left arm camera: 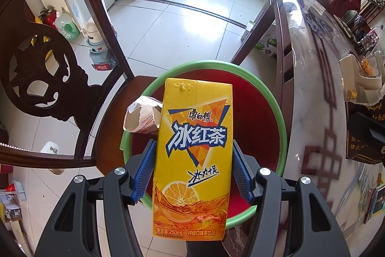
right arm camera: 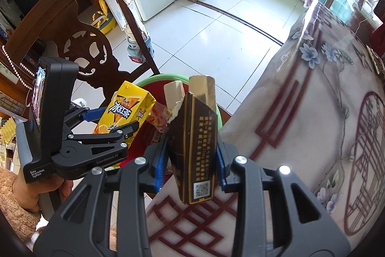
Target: Collect trash
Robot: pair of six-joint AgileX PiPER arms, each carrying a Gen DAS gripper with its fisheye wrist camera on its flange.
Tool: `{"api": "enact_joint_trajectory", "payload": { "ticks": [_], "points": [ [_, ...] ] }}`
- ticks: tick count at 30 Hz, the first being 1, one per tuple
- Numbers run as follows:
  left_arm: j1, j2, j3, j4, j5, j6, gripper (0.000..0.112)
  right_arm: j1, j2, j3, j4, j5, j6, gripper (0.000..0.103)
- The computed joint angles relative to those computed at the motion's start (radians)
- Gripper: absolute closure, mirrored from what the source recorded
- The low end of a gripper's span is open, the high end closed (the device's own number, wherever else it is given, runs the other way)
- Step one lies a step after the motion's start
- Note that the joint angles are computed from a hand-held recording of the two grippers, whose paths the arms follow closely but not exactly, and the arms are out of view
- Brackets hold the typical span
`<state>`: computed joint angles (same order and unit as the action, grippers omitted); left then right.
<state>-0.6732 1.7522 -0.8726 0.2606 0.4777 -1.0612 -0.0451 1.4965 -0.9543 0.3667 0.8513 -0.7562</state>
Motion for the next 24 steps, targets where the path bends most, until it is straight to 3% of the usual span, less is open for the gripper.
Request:
{"api": "enact_joint_trajectory", "payload": {
  "ticks": [3,4,5,6,9,11,15,17,20,22,24],
  "points": [
    [0.005,0.000,0.004,-0.007,-0.005,0.007,0.055,0.004,-0.001,0.002,-0.001,-0.003,0.004,0.070],
    [0.005,-0.001,0.004,-0.005,-0.003,0.005,0.047,0.004,-0.002,0.003,-0.002,-0.002,0.004,0.065],
    [0.002,-0.003,0.003,0.008,0.001,-0.013,0.035,0.002,-0.003,0.003,-0.001,-0.002,0.003,0.051],
    [-0.002,-0.008,0.006,0.027,-0.001,-0.035,0.033,-0.001,-0.011,0.010,0.001,-0.006,0.001,0.044],
    [-0.023,-0.020,0.000,0.080,0.015,-0.101,0.033,-0.023,-0.039,0.023,0.022,-0.004,-0.033,0.036],
    [-0.042,-0.026,-0.015,0.113,0.039,-0.141,0.033,-0.052,-0.067,0.036,0.031,-0.007,-0.059,0.022],
    [-0.115,-0.053,-0.070,0.243,0.103,-0.282,0.032,-0.186,-0.127,0.038,0.102,0.007,-0.172,0.013],
    [-0.171,-0.067,-0.111,0.338,0.154,-0.380,0.021,-0.286,-0.153,0.024,0.161,0.032,-0.252,0.008],
    [-0.284,-0.098,-0.173,0.548,0.246,-0.594,0.017,-0.506,-0.180,-0.020,0.303,0.111,-0.426,0.005],
    [-0.363,-0.097,-0.231,0.665,0.336,-0.703,0.017,-0.633,-0.187,-0.047,0.389,0.168,-0.524,0.005],
    [-0.456,-0.058,-0.340,0.752,0.482,-0.754,0.017,-0.781,-0.192,-0.072,0.509,0.216,-0.649,0.005]
  ]
}}
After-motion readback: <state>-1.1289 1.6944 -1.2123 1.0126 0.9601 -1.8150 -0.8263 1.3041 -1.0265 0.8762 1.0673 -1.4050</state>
